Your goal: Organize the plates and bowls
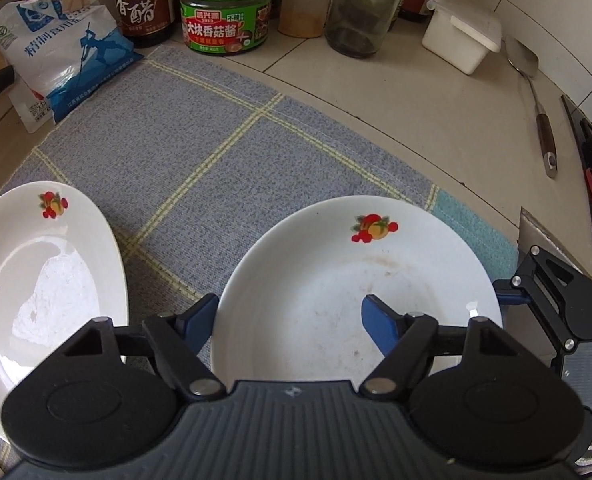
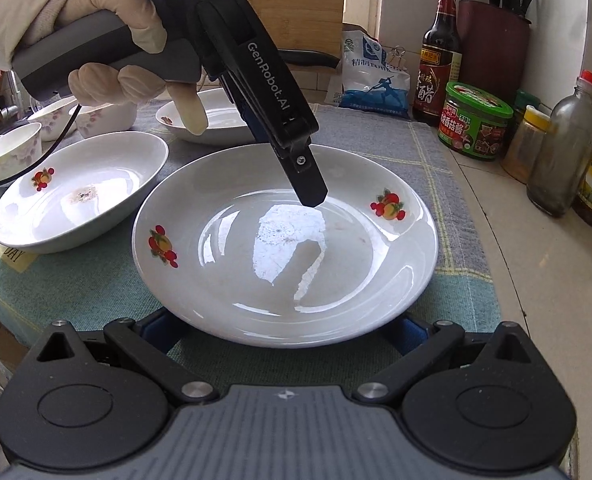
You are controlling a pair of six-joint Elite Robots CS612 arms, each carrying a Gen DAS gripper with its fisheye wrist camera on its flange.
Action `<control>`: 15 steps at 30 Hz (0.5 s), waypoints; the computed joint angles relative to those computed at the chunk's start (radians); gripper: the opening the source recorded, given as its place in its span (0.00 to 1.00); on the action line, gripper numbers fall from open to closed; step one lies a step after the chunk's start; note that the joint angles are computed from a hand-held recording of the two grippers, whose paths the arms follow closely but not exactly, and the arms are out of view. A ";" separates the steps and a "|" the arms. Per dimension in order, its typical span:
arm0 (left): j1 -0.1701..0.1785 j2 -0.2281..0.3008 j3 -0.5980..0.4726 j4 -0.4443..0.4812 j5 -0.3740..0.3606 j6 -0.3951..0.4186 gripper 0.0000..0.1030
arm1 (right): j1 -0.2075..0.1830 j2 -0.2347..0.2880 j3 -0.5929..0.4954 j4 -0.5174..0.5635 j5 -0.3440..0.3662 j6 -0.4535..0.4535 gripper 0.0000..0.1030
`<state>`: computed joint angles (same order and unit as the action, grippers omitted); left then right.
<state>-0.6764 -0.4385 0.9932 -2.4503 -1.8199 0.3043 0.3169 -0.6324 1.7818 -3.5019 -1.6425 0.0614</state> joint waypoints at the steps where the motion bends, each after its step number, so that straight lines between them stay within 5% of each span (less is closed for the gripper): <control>1: 0.000 0.003 -0.007 0.012 -0.001 0.010 0.74 | 0.000 0.000 -0.001 0.002 0.001 0.001 1.00; 9: 0.003 0.030 -0.078 0.125 -0.027 0.065 0.74 | 0.000 -0.004 -0.003 0.022 0.000 0.002 1.00; 15: 0.001 0.026 -0.071 0.121 -0.024 0.078 0.74 | 0.003 -0.008 -0.007 0.047 -0.006 0.009 1.00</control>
